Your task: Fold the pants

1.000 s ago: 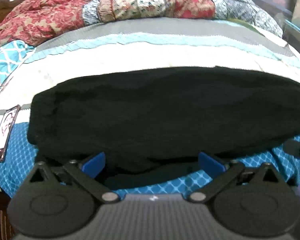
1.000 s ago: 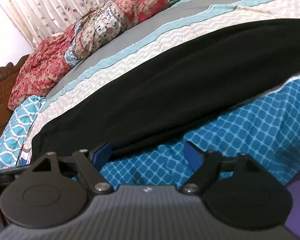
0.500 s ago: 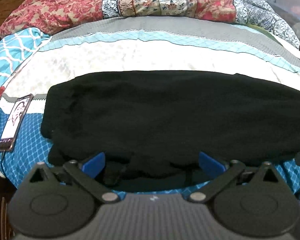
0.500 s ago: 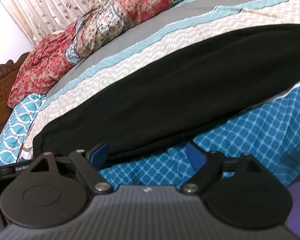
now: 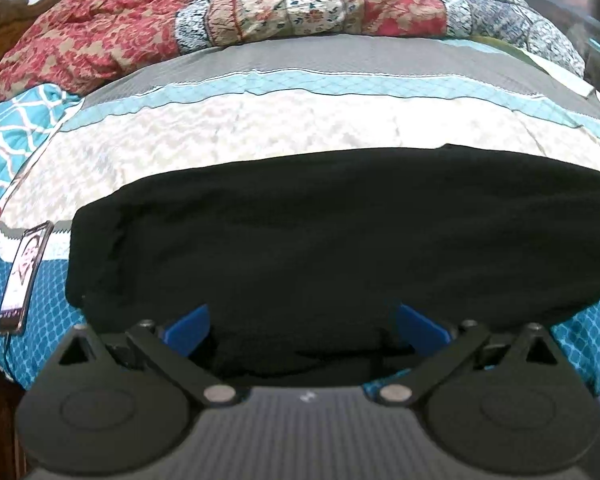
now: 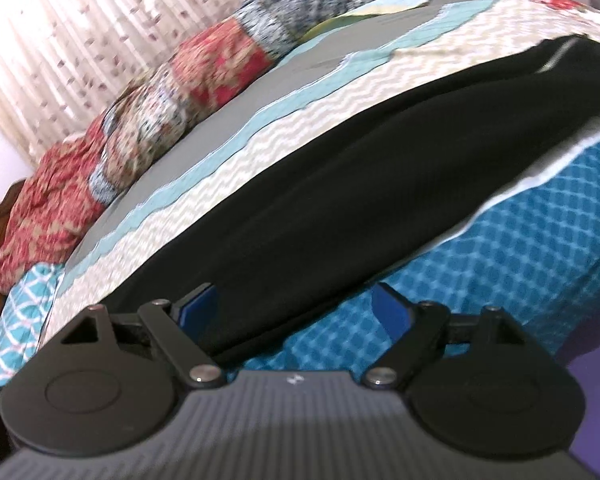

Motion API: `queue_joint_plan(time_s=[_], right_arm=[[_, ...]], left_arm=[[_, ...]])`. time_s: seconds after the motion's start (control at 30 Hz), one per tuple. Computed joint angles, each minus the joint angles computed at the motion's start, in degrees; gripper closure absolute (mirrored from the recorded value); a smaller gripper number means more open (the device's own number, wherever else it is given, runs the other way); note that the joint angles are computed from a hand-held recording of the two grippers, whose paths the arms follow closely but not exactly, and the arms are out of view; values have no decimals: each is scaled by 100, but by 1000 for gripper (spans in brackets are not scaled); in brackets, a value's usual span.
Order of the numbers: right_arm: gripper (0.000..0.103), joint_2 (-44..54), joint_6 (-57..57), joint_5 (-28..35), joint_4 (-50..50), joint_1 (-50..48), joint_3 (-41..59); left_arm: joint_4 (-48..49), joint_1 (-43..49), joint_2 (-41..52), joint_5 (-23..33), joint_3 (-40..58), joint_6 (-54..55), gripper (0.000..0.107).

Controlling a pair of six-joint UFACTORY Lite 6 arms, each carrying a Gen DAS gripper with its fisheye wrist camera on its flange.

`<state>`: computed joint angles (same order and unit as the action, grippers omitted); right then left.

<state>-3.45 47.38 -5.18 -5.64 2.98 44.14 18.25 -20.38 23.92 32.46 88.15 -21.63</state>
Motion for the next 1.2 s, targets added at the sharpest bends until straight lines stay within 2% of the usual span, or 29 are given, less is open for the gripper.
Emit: queue_joint_plan(time_s=[0.1,0.27,0.33,0.47,0.53,0.6,0.67,0.73,0.8,0.87,0.97,1.07,1.2], right_arm=[[17,-190,1145,-95,-1129,-309,-230],[17,-450,1951,-308,-1999,-945,-614],[17,-506,2707,-498,-2693,-1295,-791],[17,-378,3563,-1110,-3549,-2119,-1176],[17,-271,3737,-1822,-3881,-2609,-1382],[17,-328,3827,-2022,-4040,-2860,-1436],[17,-572,3407,-1922,-3541,-3043,-1533],[17,-595,3491,-2137,-3599,-3434,-1562],[17,-346,3922,-2354,-4116,-3928,-1386],[17,-42,3890,-2456,-4127,-4279,-1196],[17,348,3908,-2989,-4088,-4786,-972],[17,663,3359,-2845,-3454,-4880,-623],[17,1379,3699,-3146,-3580,-5139,-104]], left_arm=[[75,-109,117,135,183,-85,4],[272,-268,273,308,393,-262,4],[355,-344,343,379,478,-343,4],[374,-462,482,475,621,-398,4],[316,-514,591,551,738,-370,4],[237,-569,713,674,897,-299,4],[204,-646,784,766,1016,-253,4],[230,-733,808,791,1066,-269,4],[188,-813,878,857,1188,-210,4],[117,-870,936,904,1294,-117,4],[78,-930,947,873,1327,-139,4],[-90,-914,947,821,1380,-108,4],[-497,-805,971,791,1503,-5,4]])
